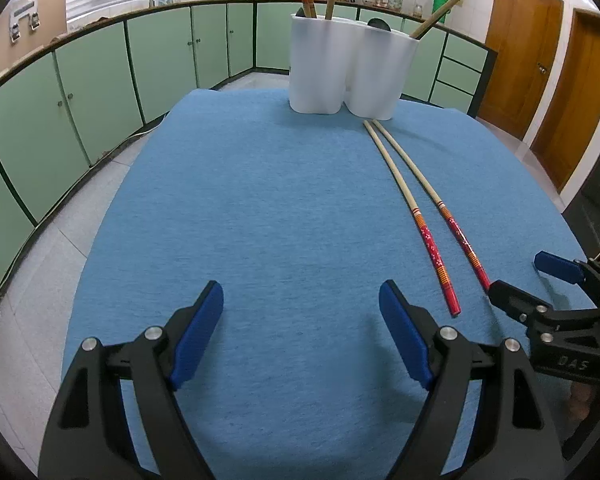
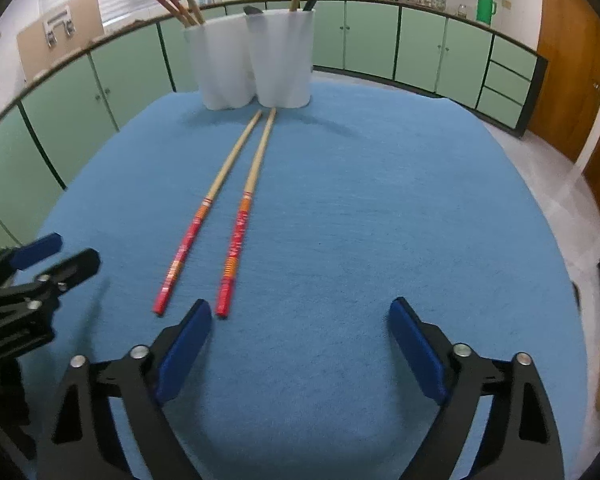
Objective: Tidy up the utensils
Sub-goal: 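Grasp a red-patterned chopstick with the right tool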
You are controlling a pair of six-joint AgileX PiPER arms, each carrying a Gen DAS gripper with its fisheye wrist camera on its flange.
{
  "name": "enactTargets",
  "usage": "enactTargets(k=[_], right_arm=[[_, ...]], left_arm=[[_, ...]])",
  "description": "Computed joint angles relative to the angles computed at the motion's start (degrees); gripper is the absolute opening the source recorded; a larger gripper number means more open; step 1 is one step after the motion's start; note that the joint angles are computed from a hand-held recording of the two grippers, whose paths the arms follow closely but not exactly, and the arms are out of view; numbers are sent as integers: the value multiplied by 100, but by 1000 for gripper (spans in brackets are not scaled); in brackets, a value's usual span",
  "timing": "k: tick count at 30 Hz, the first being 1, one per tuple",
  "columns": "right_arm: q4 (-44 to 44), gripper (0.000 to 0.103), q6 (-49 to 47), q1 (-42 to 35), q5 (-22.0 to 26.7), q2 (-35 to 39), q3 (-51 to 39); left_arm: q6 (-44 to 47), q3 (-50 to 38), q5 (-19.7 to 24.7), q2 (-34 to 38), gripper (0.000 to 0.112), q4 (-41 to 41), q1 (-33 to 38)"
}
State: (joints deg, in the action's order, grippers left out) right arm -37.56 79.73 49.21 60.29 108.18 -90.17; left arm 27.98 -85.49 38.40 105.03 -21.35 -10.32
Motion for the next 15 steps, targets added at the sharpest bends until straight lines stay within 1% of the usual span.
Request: enactTargets(k=[1,2,3,4,7,8,10,11,13,15], right_arm=[[1,79,39,11,-112,-16,33],[6,76,49,25,-178,0,22],[-15,70,47,54,-162,52,-42],[-66,62,16,97,-124,125,-134],[-69,48,-155,146,-92,270,-347],[-63,45,-213,161,-77,327,-430],[-58,34,-329,188,-25,395,-541],[-52,31,-388,202,3,422,-594],[0,8,-488,191,-79,400,-576],[20,7,-508,196,-134,370,-532]], left_arm=[[-2,-4,4,3,78,1,9],[-10,-8,5,4,78,4,22],[-26,-7,1,1,78,15,30],[-17,-12,8,-1,78,15,50],[-29,-5,-13,-7,78,36,70],[-29,-7,-14,-4,78,38,79],[-41,-3,-15,-3,78,43,89],[-55,-3,-17,-2,78,51,77],[-58,9,-15,-11,78,57,51],[-63,57,-19,-43,78,54,4]])
